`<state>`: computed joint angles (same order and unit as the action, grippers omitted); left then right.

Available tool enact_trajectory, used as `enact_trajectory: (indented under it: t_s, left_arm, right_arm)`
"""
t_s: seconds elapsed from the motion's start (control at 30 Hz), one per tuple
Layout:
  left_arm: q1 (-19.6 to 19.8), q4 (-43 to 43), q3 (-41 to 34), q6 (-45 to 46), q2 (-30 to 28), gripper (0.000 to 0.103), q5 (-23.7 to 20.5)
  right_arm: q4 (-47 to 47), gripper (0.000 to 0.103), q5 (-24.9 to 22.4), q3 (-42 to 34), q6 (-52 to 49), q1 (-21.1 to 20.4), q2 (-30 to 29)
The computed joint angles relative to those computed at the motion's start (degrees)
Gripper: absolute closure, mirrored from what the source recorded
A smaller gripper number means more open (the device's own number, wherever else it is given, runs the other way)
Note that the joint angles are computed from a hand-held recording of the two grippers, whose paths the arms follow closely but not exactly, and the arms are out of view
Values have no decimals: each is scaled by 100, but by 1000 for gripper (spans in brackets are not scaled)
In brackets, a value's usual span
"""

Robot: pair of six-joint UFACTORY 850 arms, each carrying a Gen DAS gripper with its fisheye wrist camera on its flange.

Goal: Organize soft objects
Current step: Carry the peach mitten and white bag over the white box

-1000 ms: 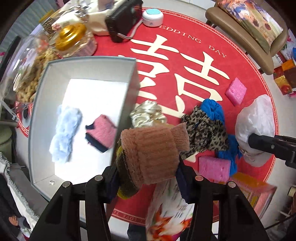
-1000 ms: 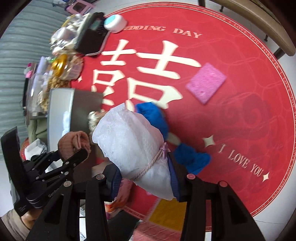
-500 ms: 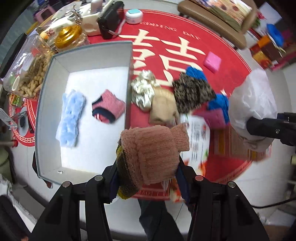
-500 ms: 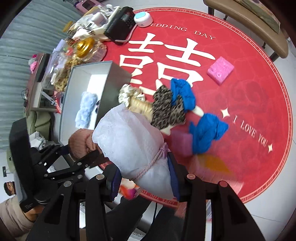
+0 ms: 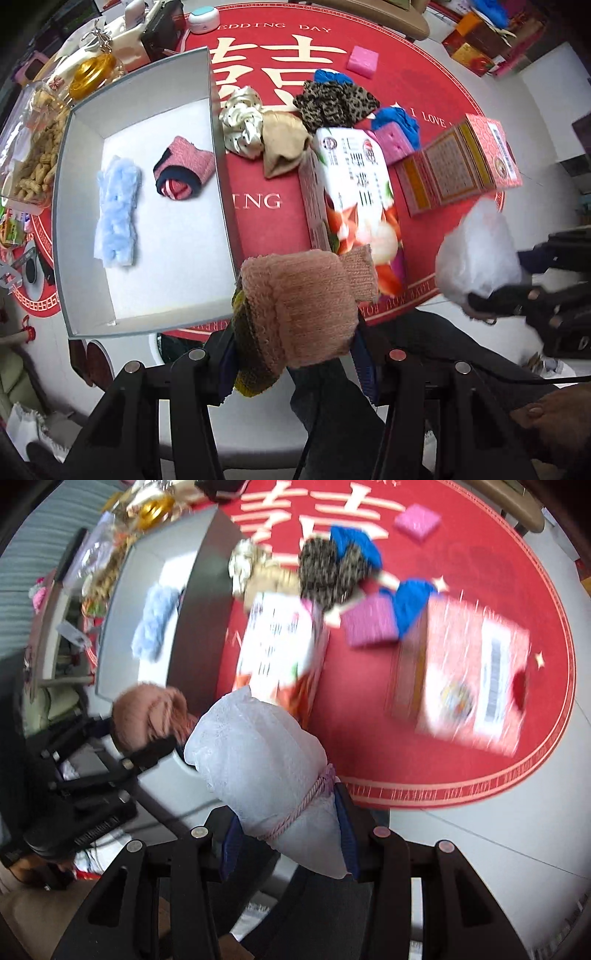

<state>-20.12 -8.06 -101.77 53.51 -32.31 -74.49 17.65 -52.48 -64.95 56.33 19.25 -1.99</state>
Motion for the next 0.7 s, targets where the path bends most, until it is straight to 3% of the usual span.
enact_trajectory:
  t_s: [0.33, 0.7]
  left_arm:
    - [303, -3, 112, 228, 42, 49, 31]
    - [700, -138, -647, -353, -298, 49, 165]
  right_arm:
    - [732, 55, -84, -379, -777, 370, -573]
    - [960, 55, -409, -1482, -1939, 490, -1370]
